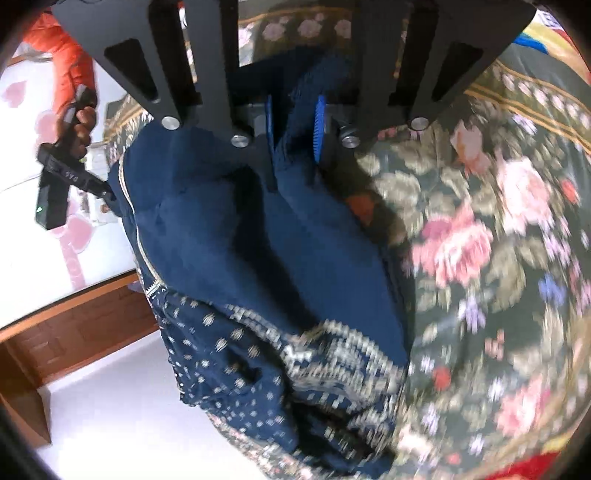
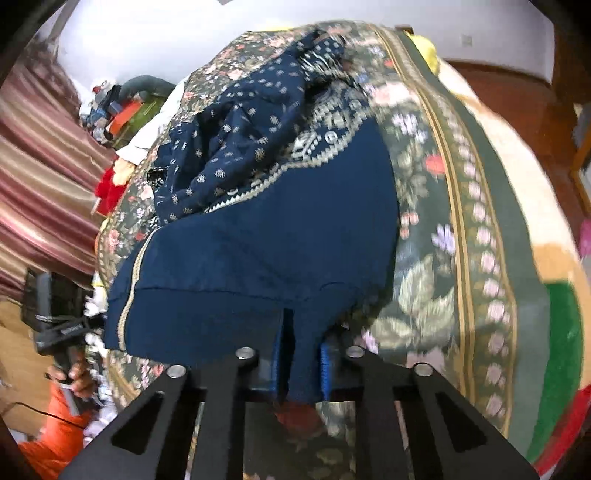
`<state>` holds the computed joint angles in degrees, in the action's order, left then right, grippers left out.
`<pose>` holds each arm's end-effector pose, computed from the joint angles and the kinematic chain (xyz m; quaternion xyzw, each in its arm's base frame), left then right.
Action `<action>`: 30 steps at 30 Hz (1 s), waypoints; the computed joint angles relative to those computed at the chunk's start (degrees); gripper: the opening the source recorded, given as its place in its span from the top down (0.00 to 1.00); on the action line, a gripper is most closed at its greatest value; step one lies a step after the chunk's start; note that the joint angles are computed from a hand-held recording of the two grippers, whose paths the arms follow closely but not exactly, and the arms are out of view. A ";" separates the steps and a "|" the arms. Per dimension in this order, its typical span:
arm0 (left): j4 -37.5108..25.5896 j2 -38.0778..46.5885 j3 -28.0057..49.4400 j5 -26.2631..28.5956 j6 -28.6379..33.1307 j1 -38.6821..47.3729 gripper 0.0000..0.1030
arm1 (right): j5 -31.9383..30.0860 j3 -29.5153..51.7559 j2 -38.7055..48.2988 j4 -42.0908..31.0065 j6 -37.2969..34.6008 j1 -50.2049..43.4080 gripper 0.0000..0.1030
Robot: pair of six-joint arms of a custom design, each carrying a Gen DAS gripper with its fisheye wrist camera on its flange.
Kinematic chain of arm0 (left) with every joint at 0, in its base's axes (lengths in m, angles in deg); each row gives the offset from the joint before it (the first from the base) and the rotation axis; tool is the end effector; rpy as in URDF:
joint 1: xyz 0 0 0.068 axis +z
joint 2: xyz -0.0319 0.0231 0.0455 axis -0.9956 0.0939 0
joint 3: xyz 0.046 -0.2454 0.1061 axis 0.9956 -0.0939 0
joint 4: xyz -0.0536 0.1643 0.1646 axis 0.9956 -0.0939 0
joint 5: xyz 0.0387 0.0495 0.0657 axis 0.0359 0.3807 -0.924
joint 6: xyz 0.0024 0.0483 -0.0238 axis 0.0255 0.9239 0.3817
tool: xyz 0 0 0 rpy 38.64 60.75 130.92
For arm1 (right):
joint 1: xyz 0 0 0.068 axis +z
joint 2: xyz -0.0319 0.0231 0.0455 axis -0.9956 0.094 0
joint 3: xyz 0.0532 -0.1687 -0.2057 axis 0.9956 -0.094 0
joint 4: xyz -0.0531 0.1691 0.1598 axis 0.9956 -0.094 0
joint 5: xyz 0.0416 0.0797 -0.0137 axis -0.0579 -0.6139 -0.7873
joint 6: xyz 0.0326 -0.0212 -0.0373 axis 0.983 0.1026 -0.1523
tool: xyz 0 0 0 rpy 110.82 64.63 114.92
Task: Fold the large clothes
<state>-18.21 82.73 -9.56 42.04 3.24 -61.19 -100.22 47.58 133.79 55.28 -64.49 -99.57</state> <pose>0.2442 0.0816 0.0982 0.0102 0.9439 -0.2954 0.1475 0.1899 -0.0355 0.1218 0.0583 0.9598 0.1777 0.2091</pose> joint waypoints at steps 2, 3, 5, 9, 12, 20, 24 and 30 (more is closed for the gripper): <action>1.67 -3.07 -0.68 -0.64 -1.46 -1.18 0.87 | 0.98 0.59 -1.33 0.67 0.55 1.01 0.91; 1.92 -5.11 -0.74 -0.60 -1.92 -1.42 0.87 | 0.69 1.07 -2.05 0.30 0.42 0.75 0.91; 0.87 -8.91 0.89 -0.15 -3.04 -1.75 0.87 | -0.04 2.68 -3.03 -0.05 0.76 0.66 0.91; 0.63 -12.49 5.66 -0.55 -5.92 -3.45 0.88 | -0.42 6.75 -3.26 -0.34 1.03 1.47 0.93; 1.84 -13.30 9.40 -0.84 -8.07 -4.55 0.88 | -0.41 10.81 -2.47 0.22 2.39 2.53 0.93; 8.54 -1.62 26.78 -9.92 -19.83 -11.48 0.88 | 2.70 30.24 11.50 4.35 7.46 4.69 0.93; 8.07 8.06 39.10 -14.28 -23.96 -13.27 0.88 | 6.98 44.18 23.25 4.12 9.12 6.46 0.93; 1.11 28.27 64.81 -21.66 -27.14 -15.43 0.88 | 12.59 77.12 48.03 -5.45 10.71 9.82 0.94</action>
